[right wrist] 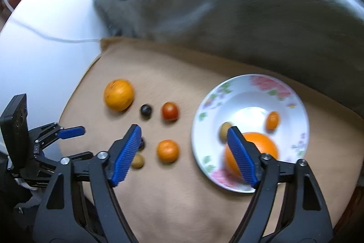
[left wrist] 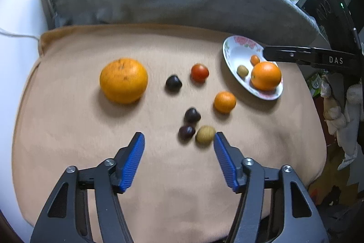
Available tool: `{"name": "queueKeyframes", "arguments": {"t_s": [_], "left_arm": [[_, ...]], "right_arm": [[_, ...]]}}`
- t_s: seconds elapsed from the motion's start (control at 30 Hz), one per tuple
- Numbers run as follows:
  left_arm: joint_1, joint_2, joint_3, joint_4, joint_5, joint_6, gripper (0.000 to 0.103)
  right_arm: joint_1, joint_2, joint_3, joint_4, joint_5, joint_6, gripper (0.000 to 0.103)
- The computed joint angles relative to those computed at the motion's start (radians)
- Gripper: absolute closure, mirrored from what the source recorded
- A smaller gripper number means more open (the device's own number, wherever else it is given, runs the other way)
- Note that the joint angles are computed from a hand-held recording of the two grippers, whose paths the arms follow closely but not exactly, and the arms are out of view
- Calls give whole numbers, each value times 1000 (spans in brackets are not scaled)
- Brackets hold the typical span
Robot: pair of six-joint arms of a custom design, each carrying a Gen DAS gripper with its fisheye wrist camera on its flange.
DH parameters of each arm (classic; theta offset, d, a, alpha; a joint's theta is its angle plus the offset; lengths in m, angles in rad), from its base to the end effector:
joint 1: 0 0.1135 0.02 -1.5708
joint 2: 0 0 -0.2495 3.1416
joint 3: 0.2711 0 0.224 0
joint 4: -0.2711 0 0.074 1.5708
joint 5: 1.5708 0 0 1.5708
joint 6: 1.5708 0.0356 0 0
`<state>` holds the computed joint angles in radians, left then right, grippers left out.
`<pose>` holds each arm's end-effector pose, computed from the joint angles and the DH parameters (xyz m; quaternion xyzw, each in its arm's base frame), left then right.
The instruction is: Organize fruits
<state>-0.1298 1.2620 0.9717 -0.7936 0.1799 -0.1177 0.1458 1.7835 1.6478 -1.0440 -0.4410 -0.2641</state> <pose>0.2165 -0.0347 0.2505 0.0275 0.9664 -0.1161 0.2275 0.3293 0.0637 0.2894 -0.2364 0.9285 0.2030 0.2020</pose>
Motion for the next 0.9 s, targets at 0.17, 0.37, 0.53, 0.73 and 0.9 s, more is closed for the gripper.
{"name": "queueKeyframes", "arguments": {"t_s": [0.17,0.37,0.53,0.73,0.9], "left_arm": [[39,-17,-40,4,33,17,47],[70,-47,-102,27,54,20,52],[93,-42,-126,47,71,30,60],[93,-2,-121,91,91,40,67],[75,54,-106,138,118,22,67]], "right_arm": [[78,19,-2,-15,9,-15,36],[141,80,39,-52,12,-31,49],[162,100,64,-65,33,-23,50],[180,94,15,-37,65,-7,55],[192,96,-16,-25,124,-50,58]]}}
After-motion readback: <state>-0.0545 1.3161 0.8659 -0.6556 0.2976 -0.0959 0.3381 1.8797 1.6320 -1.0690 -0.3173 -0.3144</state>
